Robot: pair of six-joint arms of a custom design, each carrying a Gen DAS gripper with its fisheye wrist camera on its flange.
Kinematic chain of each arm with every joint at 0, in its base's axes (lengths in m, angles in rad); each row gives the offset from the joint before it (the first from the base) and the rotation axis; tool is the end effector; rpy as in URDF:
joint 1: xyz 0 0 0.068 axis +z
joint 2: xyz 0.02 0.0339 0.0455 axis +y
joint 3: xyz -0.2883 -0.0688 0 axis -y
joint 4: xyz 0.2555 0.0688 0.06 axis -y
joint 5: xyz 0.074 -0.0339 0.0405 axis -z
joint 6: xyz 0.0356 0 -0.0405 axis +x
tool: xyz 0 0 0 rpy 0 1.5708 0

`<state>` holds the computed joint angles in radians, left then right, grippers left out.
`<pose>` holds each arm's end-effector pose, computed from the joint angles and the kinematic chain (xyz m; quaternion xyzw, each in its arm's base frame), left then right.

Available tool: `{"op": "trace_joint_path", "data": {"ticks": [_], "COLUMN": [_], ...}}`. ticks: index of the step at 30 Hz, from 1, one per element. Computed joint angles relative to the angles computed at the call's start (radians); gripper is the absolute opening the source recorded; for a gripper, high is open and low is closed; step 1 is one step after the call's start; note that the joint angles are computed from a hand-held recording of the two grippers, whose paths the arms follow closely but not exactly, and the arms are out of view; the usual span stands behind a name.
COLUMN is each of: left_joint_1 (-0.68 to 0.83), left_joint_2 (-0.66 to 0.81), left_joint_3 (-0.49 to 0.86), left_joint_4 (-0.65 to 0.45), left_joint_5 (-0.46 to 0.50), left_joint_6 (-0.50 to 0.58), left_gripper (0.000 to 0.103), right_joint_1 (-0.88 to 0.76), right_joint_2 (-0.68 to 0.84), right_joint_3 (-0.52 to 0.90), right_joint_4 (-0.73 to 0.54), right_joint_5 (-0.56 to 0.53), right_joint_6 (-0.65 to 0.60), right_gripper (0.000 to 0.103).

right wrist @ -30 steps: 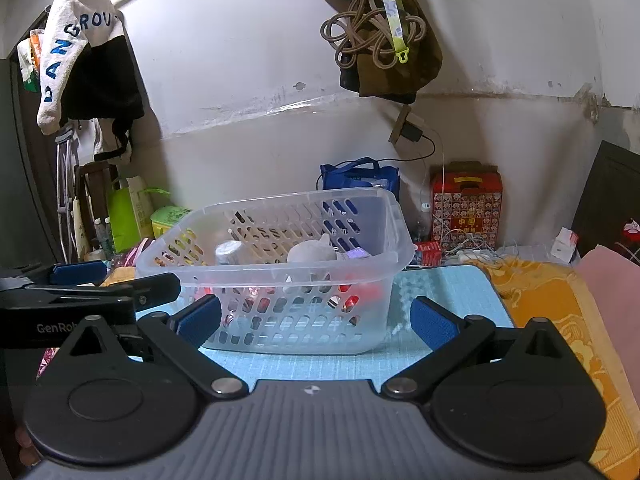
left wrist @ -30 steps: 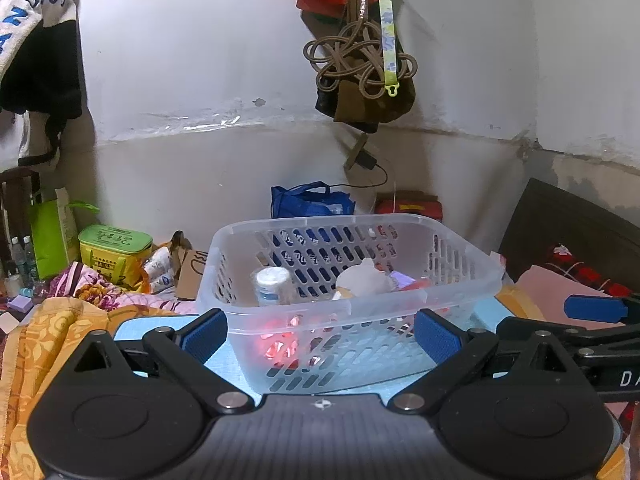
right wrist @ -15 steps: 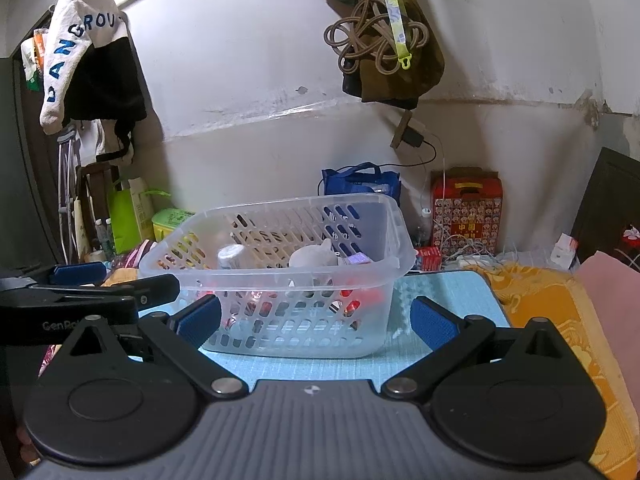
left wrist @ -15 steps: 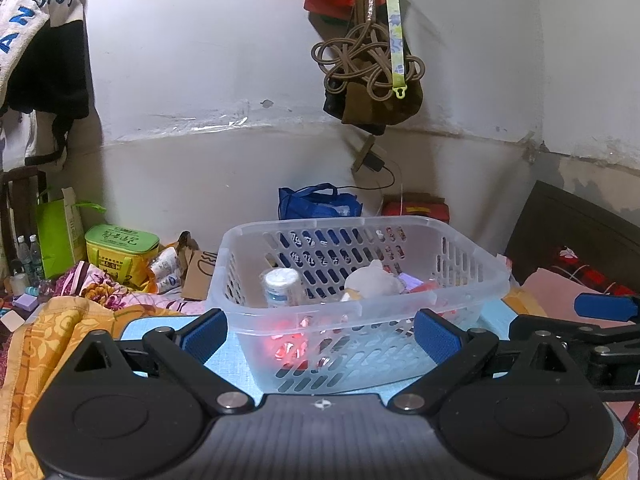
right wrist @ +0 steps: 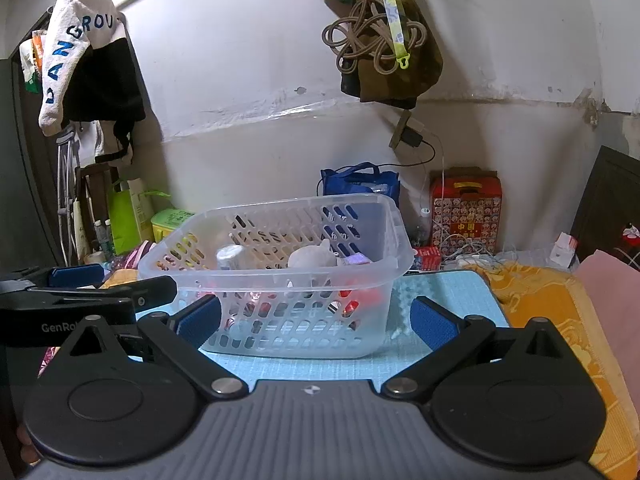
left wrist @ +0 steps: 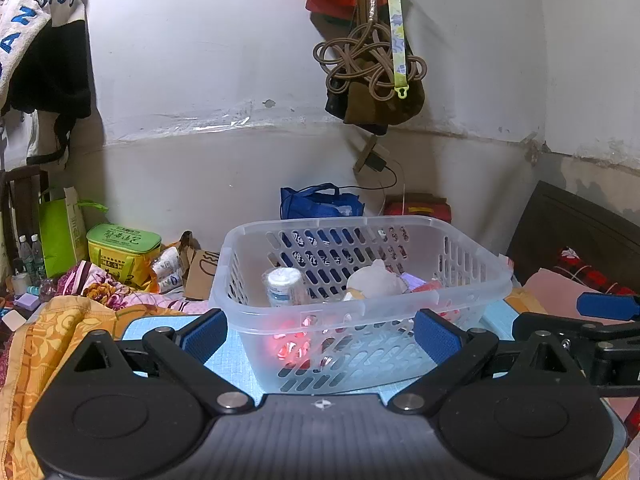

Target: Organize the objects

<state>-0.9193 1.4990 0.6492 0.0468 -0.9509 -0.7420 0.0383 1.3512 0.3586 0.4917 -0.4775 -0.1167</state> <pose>0.1921 -0.2041 0.1806 -0.0978 0.8363 0.0404 0.5379 0.2389 0.0255 0.1630 -0.1849 0.8240 0.1839 0.5029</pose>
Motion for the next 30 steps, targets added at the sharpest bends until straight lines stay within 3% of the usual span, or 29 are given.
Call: {"op": "trace_joint_path", "data": {"ticks": [24, 27, 30], "left_joint_1": [0.000, -0.001, -0.020], "left_joint_2": [-0.008, -0.010, -0.024], "left_joint_3": [-0.005, -0.019, -0.063], "left_joint_4": [-0.008, 0.026, 0.127], "left_joint_5": [0.002, 0.005, -0.020], "left_joint_6": [-0.002, 0.024, 0.085], "left_gripper": [0.101, 0.101, 0.101], "right_joint_1": [0.011, 0.015, 0.015], "right_joint_2": [0.002, 0.000, -0.002], "right_joint_3": [-0.004, -0.007, -0.009], "right_joint_4": [0.002, 0.004, 0.005], "right_joint_5": [0.011, 0.015, 0.013], "right_joint_6": [-0.011, -0.015, -0.015], "right_gripper": [0.103, 0.103, 0.103]}}
